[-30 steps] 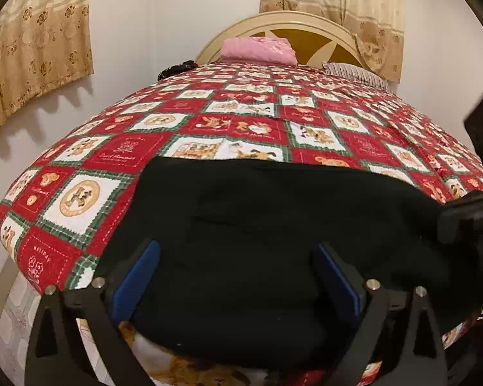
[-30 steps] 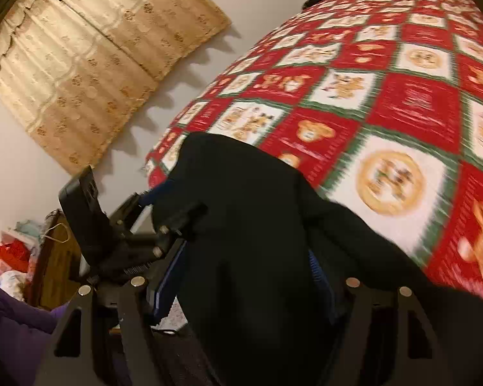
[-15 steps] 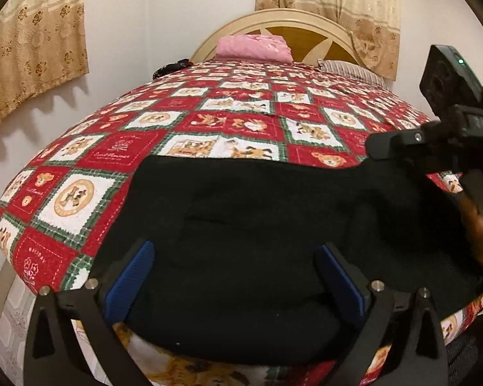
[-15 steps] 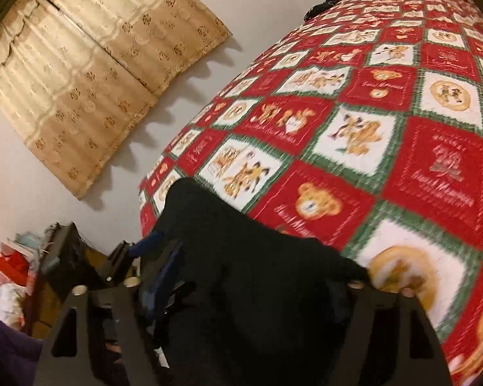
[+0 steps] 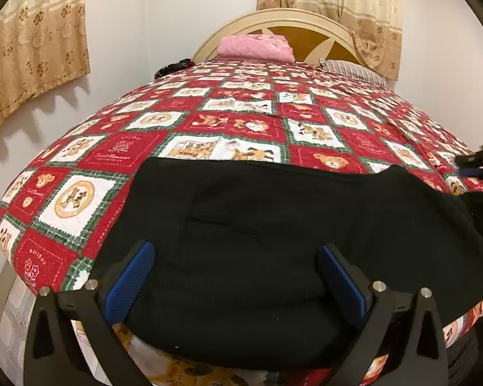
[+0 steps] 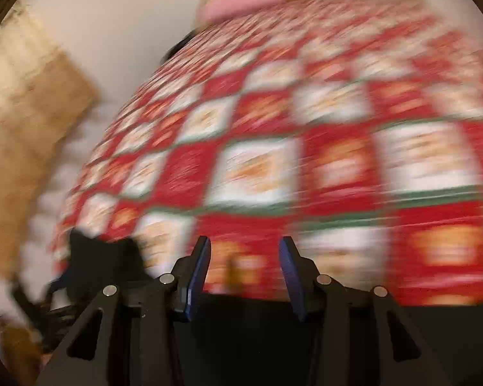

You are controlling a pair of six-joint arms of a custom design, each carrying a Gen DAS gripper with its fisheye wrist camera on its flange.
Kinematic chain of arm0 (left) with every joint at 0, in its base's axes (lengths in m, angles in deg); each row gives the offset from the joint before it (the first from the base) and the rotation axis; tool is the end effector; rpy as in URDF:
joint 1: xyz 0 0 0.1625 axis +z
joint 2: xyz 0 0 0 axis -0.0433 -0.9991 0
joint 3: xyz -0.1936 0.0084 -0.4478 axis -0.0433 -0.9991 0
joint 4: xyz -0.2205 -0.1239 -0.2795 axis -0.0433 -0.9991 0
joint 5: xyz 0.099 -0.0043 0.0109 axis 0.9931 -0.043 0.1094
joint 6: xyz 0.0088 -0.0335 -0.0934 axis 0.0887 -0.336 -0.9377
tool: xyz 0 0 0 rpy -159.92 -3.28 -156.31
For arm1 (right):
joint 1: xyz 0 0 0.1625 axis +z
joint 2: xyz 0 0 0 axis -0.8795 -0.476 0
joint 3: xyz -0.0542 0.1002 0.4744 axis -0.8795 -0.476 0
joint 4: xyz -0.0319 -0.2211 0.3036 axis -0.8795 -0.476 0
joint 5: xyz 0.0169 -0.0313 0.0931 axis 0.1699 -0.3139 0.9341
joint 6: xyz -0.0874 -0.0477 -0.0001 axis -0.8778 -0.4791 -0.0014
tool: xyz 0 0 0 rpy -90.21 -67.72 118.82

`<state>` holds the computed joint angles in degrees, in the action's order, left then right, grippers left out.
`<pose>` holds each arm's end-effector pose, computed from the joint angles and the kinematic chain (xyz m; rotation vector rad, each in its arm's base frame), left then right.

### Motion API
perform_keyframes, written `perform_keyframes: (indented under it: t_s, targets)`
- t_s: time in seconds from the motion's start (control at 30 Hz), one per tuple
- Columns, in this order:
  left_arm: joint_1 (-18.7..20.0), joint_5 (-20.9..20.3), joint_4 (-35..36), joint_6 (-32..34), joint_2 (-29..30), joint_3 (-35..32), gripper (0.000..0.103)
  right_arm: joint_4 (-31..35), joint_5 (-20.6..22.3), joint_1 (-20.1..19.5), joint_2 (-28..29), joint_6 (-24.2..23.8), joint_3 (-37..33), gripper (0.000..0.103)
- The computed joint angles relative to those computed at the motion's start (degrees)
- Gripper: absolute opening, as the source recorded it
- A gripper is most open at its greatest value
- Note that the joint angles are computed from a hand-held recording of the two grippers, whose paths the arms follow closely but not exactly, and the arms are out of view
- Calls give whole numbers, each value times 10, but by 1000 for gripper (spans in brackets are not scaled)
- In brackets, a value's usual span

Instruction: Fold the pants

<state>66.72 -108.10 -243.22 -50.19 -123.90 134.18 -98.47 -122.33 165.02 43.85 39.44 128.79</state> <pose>-0.0424 -0.5766 0.2906 0.2592 2.1540 -1.0341 0.2543 -0.7184 0.1396 0.2155 -2.4903 0.8630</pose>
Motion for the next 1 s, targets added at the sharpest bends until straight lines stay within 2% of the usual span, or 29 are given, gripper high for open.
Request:
perform_keyframes:
  t_s: [0.07,0.13,0.17,0.2,0.27,0.3,0.33,0.37,0.43,0.47,0.53,0.6,0.67,0.7,0.77,0.87,0.9,1.0]
  targets:
    - [0,2,-4,-2,1,0,103,-74,-94,5,-19,4,9,46]
    - [-2,8,-4,-7,4,0,103,-119,-208,7,-19,-16,-20,53]
    - [-3,13,0,-12,5,-3,103,-155,-259,6,-11,-45,-36,59]
    - [-3,16,2,-15,5,-3,103,-196,-315,3,5,-98,-72,63]
    - [-4,21,4,-19,6,-4,103,-257,-377,-4,35,-202,-134,63]
    - [-5,22,4,-19,7,-4,103,-251,-413,-8,46,-221,-161,63]
    - [-5,22,4,-19,7,-4,103,-222,-444,-18,52,-216,-179,63]
    - [-5,23,7,-20,6,-4,103,-184,-451,-28,48,-188,-174,63]
    - [-5,24,14,-25,5,-6,103,-93,-436,-46,20,-75,-122,63]
    - [-5,25,15,-26,5,-6,103,-70,-419,-49,7,-39,-105,63]
    - [-6,28,15,-25,6,-7,103,-63,-394,-50,-10,-30,-83,55]
    - [-6,30,19,-26,6,-8,103,-67,-378,-50,-23,-29,-69,9]
    - [-5,30,26,-30,5,-9,103,-78,-310,-51,-58,1,-25,6]
    - [-6,31,27,-32,5,-9,103,-107,-257,-52,-88,16,17,6]
    - [-7,34,30,-34,5,-10,103,-182,-178,-52,-133,21,88,6]
    - [-7,37,43,-44,4,-12,103,-295,-102,-51,-183,28,182,6]
    - [-8,38,48,-48,3,-13,103,-352,-73,-52,-207,30,232,6]
    - [-8,41,57,-53,2,-14,103,-451,-13,-68,-247,45,327,6]
